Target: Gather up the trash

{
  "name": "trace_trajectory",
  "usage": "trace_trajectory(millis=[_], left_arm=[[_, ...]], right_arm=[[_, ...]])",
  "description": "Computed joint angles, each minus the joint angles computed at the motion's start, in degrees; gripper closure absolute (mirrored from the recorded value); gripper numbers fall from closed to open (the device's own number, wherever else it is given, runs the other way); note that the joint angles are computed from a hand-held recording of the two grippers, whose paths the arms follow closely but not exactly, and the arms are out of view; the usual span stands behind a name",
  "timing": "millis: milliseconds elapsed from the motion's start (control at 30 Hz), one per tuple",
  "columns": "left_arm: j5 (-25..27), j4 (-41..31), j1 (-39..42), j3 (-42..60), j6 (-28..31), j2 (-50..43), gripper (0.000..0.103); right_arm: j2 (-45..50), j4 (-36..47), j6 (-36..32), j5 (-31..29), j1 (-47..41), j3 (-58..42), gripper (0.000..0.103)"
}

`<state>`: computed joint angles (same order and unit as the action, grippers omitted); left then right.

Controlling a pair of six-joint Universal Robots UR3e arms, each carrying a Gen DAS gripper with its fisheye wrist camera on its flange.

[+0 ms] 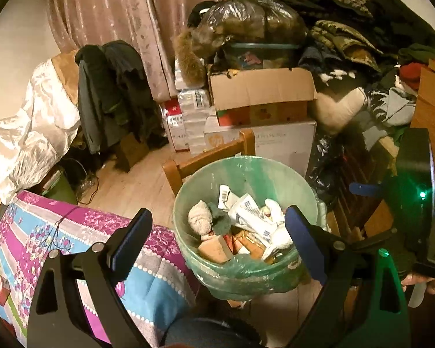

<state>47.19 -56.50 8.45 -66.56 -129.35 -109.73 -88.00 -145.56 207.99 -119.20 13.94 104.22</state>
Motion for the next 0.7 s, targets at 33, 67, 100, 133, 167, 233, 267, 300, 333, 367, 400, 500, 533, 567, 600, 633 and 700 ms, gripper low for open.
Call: trace_trajectory(millis=[33, 67, 100, 133, 167, 233, 267, 300, 333, 367, 400, 500, 533, 567, 600, 633, 700], left_arm=[[-0.4, -1.1, 0.2, 0.3, 0.8, 0.1, 0.014], [-0.4, -1.6, 0.1, 0.6, 1.3, 0.2, 0.014], [-0.3, -1.2, 0.1, 0.2, 1.6, 0.3, 0.014], [-0.2, -0.3, 0.0, -0.5, 1.6, 0.6, 0.014], [0.0, -0.7, -0.1, -0.2, 1.8, 0.5, 0.014], [0.8, -1.0, -0.4, 0.2, 1.8, 0.3, 0.014], [1.0, -1.4, -0.4, 0.5, 2.1, 0.2, 0.014], [1.6, -0.3, -0.7, -0.2, 2.1, 0.3, 0.014], [1.9, 0.6, -0.8, -0.6, 2.0, 0.5, 0.014], [2.0, 0.7, -0.9, -0.7, 2.1, 0.5, 0.014], [2.0, 0.6, -0.9, -0.6, 2.0, 0.5, 0.014], [1.4, -0.2, -0.8, 0.0, 1.8, 0.5, 0.014], [1.3, 0.0, -0.7, -0.2, 2.0, 0.6, 0.014], [1.3, 0.6, -0.7, -0.6, 2.2, 0.8, 0.014], [1.5, 0.9, -0.7, -0.8, 2.2, 0.8, 0.014], [1.6, 0.8, -0.8, -0.6, 2.3, 0.7, 0.014], [2.3, -0.9, -0.9, 0.9, 2.3, 0.0, 0.014]], right_arm=[[-0.1, 0.0, 0.0, 0.1, 0.0, 0.0, 0.008], [-0.1, 0.0, -0.1, 0.3, -0.1, 0.1, 0.008], [-0.1, -0.1, -0.4, 0.6, -0.1, 0.1, 0.008], [-0.1, -0.3, -0.5, 0.7, 0.0, 0.2, 0.008], [-0.1, -0.5, -1.0, 1.2, -0.2, 0.3, 0.008], [-0.2, -0.8, -1.7, 2.6, -0.5, 0.4, 0.008], [0.0, -0.9, -2.2, 2.9, -0.5, 0.2, 0.008], [0.1, -0.9, -2.5, 3.3, -0.5, 0.1, 0.008], [0.2, -1.0, -3.1, 4.2, -0.7, 0.0, 0.008], [0.5, -1.1, -3.9, 4.6, -0.6, -0.3, 0.008], [0.7, -1.1, -4.5, 4.9, -0.6, -0.6, 0.008], [0.7, -1.4, -5.7, 6.8, -0.8, -0.6, 0.008], [0.9, -1.3, -6.0, 6.9, -0.7, -0.8, 0.008], [0.9, -1.2, -6.4, 7.1, -0.7, -0.8, 0.008], [0.9, -1.1, -6.4, 7.0, -0.7, -0.8, 0.008], [0.8, -1.1, -6.3, 7.0, -0.8, -0.6, 0.008], [0.4, -1.1, -6.2, 7.3, -1.3, -0.1, 0.008]])
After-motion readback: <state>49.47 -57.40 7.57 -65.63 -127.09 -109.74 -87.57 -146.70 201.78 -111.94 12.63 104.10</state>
